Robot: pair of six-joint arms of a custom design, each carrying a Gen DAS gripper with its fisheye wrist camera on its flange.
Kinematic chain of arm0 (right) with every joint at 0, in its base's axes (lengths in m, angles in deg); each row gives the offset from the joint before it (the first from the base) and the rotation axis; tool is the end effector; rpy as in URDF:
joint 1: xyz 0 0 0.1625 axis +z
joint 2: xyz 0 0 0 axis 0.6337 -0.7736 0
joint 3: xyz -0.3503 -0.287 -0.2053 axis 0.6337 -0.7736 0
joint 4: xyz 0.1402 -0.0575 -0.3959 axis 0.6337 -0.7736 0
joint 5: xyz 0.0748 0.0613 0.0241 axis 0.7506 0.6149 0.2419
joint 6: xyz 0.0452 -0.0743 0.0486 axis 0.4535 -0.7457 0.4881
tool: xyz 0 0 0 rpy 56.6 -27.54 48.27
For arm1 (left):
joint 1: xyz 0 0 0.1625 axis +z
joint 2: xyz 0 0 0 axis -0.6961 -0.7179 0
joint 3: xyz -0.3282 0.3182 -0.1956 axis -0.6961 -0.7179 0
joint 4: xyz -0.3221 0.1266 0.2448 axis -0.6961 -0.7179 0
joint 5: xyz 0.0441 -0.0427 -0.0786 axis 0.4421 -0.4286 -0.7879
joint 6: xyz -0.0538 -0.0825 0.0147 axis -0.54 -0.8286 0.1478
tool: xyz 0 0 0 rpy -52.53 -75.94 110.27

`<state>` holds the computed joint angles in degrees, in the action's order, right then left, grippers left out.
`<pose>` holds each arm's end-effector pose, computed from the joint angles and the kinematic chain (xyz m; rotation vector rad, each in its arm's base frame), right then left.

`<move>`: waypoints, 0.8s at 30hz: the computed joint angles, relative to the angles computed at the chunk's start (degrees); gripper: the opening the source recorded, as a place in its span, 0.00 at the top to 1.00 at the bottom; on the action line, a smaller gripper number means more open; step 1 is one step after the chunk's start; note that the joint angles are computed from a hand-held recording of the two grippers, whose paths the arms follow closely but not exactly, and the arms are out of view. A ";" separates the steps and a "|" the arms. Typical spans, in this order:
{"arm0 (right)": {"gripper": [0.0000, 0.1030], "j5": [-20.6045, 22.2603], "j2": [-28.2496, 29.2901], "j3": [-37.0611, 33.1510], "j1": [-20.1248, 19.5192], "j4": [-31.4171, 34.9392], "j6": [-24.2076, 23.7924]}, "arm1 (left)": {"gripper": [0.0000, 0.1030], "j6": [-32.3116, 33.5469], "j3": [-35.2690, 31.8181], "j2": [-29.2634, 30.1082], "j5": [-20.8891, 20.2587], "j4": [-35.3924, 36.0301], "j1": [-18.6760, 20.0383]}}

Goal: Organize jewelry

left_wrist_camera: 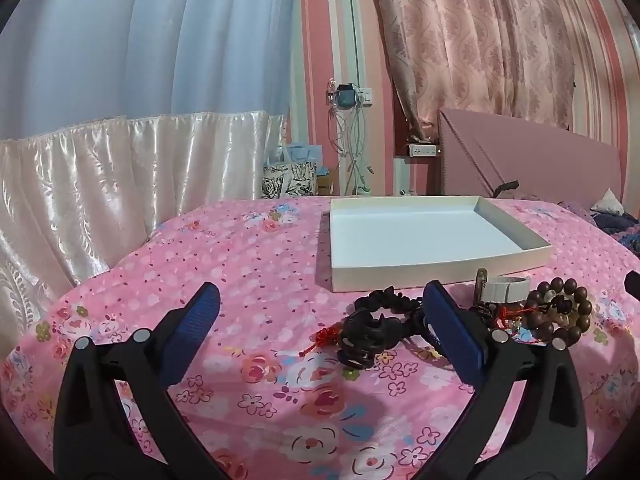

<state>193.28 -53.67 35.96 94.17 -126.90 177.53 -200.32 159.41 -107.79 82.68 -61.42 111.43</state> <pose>0.4215 -0.3891 -0.0501 0.0509 -1.5757 1.5579 -0.0256 -0.5003 0.4274 1.0438 2.0651 -1.2742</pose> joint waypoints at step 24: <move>0.02 0.88 -1.25 1.73 -1.49 2.91 5.50 | 0.03 -3.60 -1.10 -0.46 0.23 2.04 -0.54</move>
